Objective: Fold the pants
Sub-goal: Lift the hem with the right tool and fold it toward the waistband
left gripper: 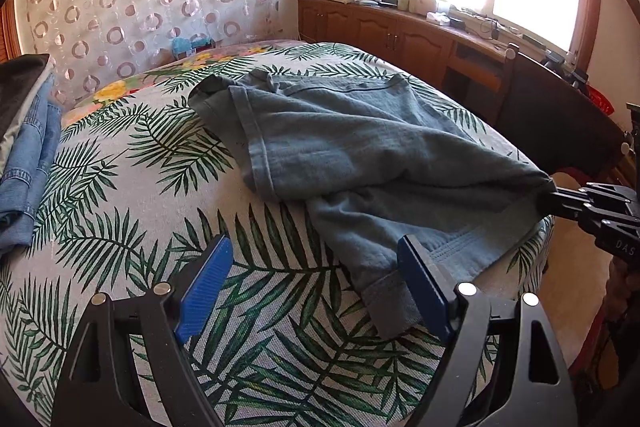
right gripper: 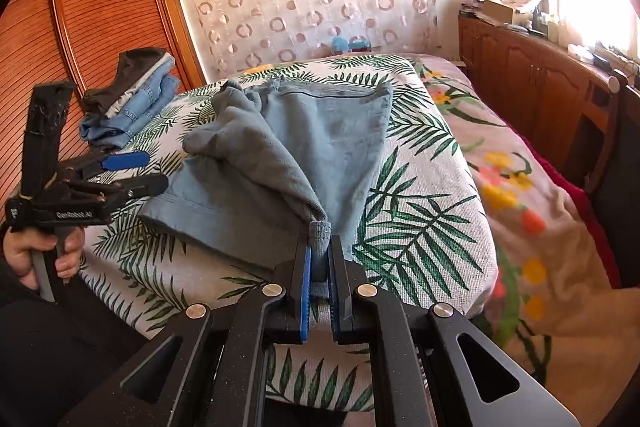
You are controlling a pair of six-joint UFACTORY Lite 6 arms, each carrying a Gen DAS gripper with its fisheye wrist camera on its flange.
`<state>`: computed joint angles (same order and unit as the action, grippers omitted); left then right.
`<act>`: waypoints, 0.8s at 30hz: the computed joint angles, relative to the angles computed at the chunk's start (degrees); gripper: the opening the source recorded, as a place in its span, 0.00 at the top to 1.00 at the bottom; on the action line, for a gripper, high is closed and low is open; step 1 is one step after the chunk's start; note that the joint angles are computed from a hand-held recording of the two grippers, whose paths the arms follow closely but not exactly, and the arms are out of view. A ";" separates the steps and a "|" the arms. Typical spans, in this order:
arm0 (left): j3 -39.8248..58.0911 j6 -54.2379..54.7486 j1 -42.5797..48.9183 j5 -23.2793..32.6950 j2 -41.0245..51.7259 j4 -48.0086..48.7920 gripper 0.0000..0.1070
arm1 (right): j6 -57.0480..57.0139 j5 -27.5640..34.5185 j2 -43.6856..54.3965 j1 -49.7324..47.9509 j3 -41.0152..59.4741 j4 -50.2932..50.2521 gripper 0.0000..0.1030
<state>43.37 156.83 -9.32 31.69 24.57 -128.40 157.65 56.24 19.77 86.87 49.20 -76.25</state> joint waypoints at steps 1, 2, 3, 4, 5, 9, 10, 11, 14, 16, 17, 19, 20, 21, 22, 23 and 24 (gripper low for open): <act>-0.02 -0.02 0.17 0.11 -0.01 -0.05 0.21 | -0.19 0.09 -0.49 0.16 -0.05 0.19 0.93; -0.03 0.05 0.30 0.13 -0.01 -0.17 0.21 | -0.86 0.42 -0.79 0.40 0.28 0.44 0.93; -0.08 0.16 0.29 0.15 0.03 -0.33 0.21 | -1.33 0.94 -0.53 1.01 0.51 0.75 0.93; -0.05 0.03 0.41 0.18 0.14 -0.20 0.21 | -2.40 1.17 -0.43 1.12 1.00 1.31 0.93; 0.10 -0.08 0.54 0.22 0.36 -0.02 0.21 | -2.49 1.01 0.23 1.21 1.28 1.63 0.93; 0.69 0.23 0.54 0.06 1.26 -0.15 0.21 | 0.38 -1.20 0.36 0.04 -0.74 0.62 0.93; 0.87 0.36 0.47 -0.10 1.60 -0.20 0.21 | 1.08 -1.49 0.25 -0.20 -1.21 0.35 0.93; 1.06 0.54 0.40 -0.25 1.93 -0.35 0.21 | 1.28 -1.58 0.49 -0.27 -1.07 0.43 0.93; 1.58 -0.28 0.29 -0.61 2.89 0.25 0.21 | 1.13 -1.49 0.60 -0.41 -0.85 0.63 0.93; 1.95 -1.77 0.86 -0.22 3.43 1.82 0.21 | 1.53 -1.16 0.68 -0.39 -0.75 0.61 0.93; 2.10 -2.09 1.01 -0.07 3.53 2.08 0.21 | 1.88 -1.01 0.88 -0.32 -0.56 0.41 0.93; 1.54 -1.77 1.62 0.50 2.93 1.83 0.21 | 1.19 -0.65 1.15 -0.19 -0.02 0.87 0.90; 1.16 -1.27 1.97 0.59 2.35 1.34 0.21 | -0.56 0.29 1.78 0.06 1.15 2.23 0.88; 0.91 -1.00 2.09 0.56 1.88 0.92 0.21 | -2.53 1.37 2.14 0.29 2.28 3.69 0.87; 0.66 -0.94 2.70 0.70 1.26 0.82 0.21 | -3.46 2.28 2.15 0.71 2.84 4.22 0.87; 0.59 -1.26 3.27 0.86 0.80 0.95 0.21 | -3.85 3.13 1.92 1.11 3.16 4.33 0.87; 0.47 -2.12 4.30 1.25 0.16 1.68 0.21 | -4.60 4.17 1.50 1.46 3.49 4.86 0.86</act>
